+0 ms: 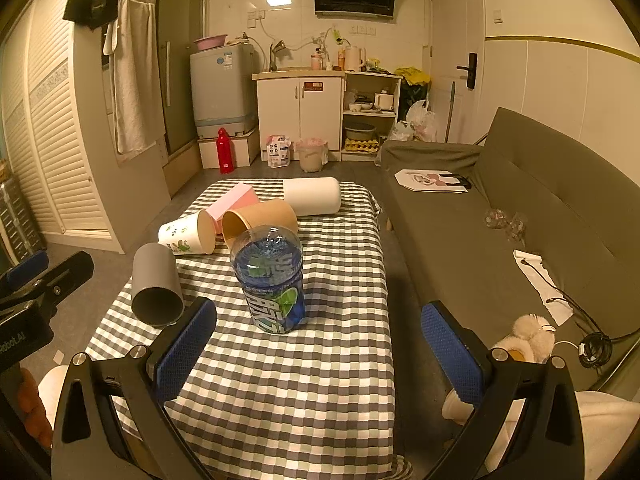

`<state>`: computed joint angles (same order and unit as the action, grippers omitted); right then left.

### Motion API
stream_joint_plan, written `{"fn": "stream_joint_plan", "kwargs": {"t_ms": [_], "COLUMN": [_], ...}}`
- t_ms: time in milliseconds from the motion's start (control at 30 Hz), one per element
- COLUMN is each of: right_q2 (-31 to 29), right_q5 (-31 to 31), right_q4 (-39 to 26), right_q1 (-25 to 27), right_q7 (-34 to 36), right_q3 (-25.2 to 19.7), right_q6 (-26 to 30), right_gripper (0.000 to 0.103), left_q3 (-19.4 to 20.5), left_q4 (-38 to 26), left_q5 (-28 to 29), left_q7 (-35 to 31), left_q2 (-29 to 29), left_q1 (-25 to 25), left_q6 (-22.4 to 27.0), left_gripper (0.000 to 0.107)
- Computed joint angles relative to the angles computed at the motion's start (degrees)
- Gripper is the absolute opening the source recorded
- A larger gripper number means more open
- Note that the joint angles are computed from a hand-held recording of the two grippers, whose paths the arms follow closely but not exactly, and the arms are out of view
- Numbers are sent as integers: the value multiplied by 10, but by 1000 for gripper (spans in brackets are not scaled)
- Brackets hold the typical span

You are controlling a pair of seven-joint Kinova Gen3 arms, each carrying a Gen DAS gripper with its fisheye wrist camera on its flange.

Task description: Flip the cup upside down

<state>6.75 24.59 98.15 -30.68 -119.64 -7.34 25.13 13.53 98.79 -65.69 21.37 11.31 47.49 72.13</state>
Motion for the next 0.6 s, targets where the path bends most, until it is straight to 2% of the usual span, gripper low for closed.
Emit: {"fn": "stream_joint_plan", "kwargs": {"t_ms": [600], "right_q2": [0], "right_q5": [0], "right_q4": [-1], "right_q1": [0], "right_q7": [1], "right_q3": [0], "right_q6": [1], "right_gripper": [103], "left_q3": [0], "left_q4": [-1], "left_q5": [1], "left_q7": [-7], "left_q2": [0], "left_q1": [0], "left_q6": [3], "left_gripper": [103]}}
